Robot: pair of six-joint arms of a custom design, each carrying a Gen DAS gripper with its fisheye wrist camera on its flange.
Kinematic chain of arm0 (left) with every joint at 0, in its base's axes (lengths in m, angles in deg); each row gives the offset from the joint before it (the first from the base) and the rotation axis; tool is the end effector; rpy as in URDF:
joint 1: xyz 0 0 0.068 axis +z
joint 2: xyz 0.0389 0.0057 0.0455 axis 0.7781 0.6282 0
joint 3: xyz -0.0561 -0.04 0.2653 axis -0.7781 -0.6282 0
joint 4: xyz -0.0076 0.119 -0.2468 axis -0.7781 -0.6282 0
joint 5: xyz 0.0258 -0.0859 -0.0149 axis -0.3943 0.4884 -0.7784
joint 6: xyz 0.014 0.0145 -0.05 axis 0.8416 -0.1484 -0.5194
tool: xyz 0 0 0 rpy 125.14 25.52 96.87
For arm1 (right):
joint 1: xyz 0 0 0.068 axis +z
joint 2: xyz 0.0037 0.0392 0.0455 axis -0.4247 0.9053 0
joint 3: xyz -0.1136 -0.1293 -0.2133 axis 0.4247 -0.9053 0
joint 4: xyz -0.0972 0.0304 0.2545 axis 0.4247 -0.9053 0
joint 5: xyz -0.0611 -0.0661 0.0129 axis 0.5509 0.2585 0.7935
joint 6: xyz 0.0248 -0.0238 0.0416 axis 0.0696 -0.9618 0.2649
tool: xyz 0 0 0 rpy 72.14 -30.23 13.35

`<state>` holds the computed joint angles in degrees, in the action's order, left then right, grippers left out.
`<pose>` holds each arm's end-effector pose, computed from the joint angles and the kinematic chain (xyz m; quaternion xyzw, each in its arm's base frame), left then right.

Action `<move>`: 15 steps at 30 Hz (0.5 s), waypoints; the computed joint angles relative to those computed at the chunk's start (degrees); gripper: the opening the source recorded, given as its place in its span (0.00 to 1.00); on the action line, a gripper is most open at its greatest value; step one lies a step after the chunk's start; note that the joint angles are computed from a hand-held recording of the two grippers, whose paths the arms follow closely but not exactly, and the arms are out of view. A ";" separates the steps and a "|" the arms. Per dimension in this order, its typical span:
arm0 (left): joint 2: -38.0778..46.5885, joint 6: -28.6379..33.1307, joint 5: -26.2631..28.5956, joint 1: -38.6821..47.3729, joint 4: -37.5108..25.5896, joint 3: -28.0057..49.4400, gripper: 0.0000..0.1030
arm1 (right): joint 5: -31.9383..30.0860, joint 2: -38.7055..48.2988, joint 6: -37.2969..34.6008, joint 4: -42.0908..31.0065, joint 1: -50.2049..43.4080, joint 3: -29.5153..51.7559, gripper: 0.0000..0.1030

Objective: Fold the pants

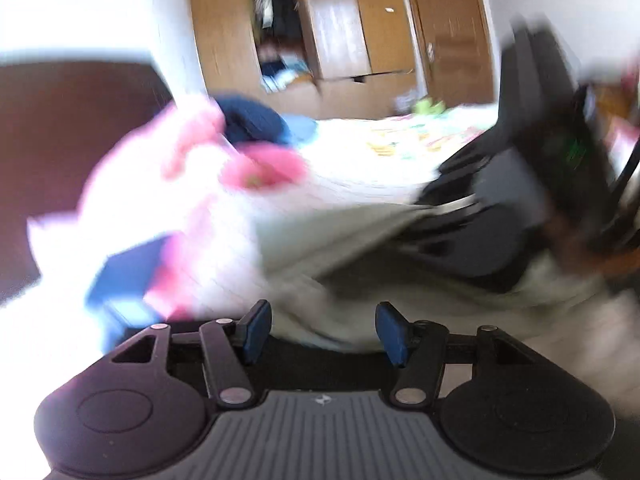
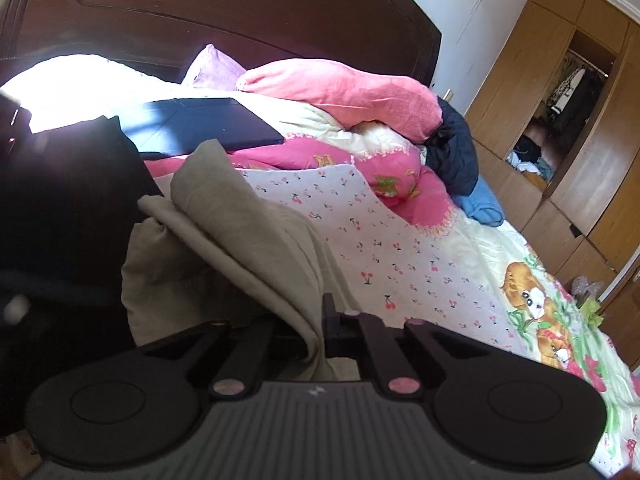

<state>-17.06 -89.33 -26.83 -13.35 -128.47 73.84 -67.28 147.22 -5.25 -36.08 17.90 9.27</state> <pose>0.1179 -0.1741 0.1837 0.0184 0.8575 0.1707 0.4849 0.2595 0.2449 0.1823 -0.5245 0.6971 0.0824 0.4819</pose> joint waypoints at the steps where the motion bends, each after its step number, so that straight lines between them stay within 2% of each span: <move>1: 0.67 5.19 -1.06 0.78 1.88 0.05 0.70 | -0.48 0.19 -0.14 -0.66 -0.16 0.53 0.02; 6: 4.68 29.28 -3.59 4.26 13.19 0.74 0.71 | -1.85 0.46 -1.23 -1.65 -0.74 1.42 0.02; 8: 5.85 40.50 -2.41 6.32 20.77 -0.05 0.71 | -2.60 0.12 -1.29 -2.50 -1.27 1.58 0.02; 10: 6.55 47.20 0.67 9.59 25.69 -0.43 0.71 | -3.10 -0.39 -2.39 -2.53 -1.70 1.22 0.02; 12: 7.28 50.78 2.05 12.35 27.70 0.46 0.62 | -3.64 -0.89 -3.75 -2.42 -2.12 0.69 0.02; 14: 6.68 50.76 3.07 14.23 26.78 1.74 0.36 | -4.50 -1.42 -4.72 -2.95 -2.50 0.18 0.02; 15: 5.18 50.13 5.11 15.13 25.46 1.98 0.32 | -4.67 -1.63 -5.20 -3.03 -2.58 -0.04 0.02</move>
